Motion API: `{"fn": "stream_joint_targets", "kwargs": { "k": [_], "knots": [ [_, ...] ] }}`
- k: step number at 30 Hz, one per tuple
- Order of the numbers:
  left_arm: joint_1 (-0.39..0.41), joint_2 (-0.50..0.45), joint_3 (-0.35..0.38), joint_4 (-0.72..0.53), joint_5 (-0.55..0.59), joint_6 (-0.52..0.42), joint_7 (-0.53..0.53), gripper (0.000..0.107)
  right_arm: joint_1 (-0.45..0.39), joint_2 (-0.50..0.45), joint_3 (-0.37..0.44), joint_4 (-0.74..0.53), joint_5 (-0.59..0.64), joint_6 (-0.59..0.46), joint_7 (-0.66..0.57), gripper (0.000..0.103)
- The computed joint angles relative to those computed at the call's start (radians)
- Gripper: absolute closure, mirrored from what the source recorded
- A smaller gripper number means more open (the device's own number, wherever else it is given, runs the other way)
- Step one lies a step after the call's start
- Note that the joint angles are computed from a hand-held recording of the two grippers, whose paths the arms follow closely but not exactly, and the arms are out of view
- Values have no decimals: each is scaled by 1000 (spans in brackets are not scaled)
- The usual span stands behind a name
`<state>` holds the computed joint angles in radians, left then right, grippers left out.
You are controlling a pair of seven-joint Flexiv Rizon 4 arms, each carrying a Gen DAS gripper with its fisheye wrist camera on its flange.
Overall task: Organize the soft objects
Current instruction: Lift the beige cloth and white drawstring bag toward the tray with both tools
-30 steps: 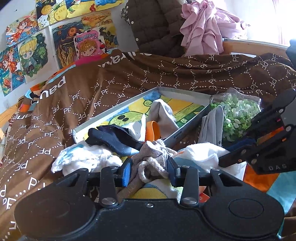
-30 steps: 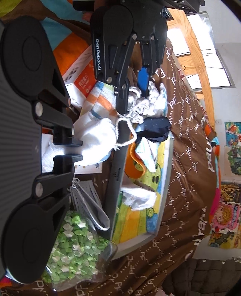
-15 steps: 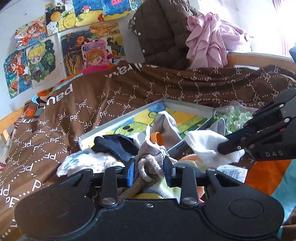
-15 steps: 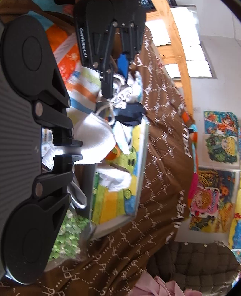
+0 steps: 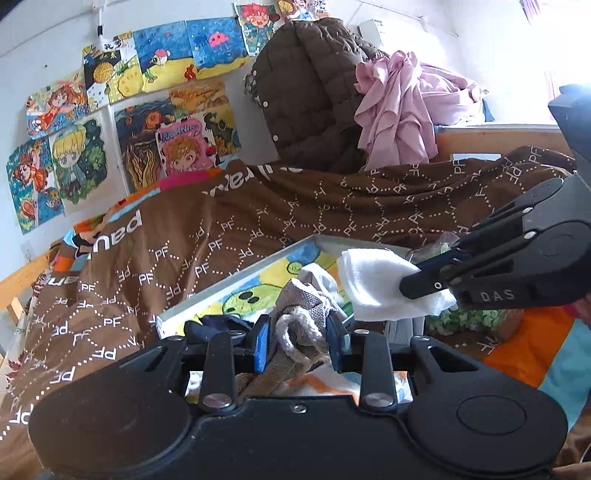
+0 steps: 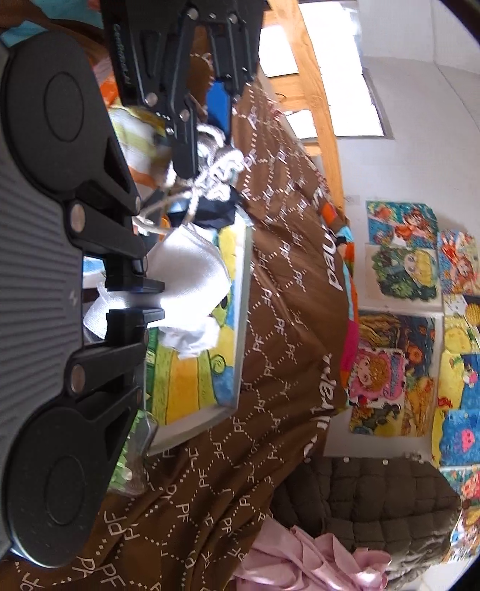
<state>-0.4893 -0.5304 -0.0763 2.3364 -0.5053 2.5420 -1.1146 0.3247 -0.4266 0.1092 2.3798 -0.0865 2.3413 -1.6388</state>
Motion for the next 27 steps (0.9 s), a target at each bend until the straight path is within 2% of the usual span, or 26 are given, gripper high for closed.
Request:
{"fn": "stream_joint_targets", "kwargs": {
  "k": [3, 5, 8, 12, 19, 27],
  "knots": [
    [-7, 3, -3, -9, -18, 0, -1, 73, -15, -15, 1, -29, 0, 14, 29, 95],
    [2, 19, -14, -21, -24, -46, -11, 73, -25, -34, -3, -60, -2, 22, 49, 95],
    [4, 11, -10, -77, -23, -66, -14, 73, -54, -70, -5, -118, -18, 30, 102, 95],
    [28, -35, -18, -206, -15, -87, -54, 73, -105, -117, 1, -204, -58, 16, 218, 95],
    [14, -166, 5, -463, -89, -152, 37, 73, -159, -192, -11, -319, -134, -37, 372, 95],
    [15, -254, -2, -612, -175, -273, 19, 73, -236, -245, 13, -377, -253, -130, 508, 95]
  ]
}}
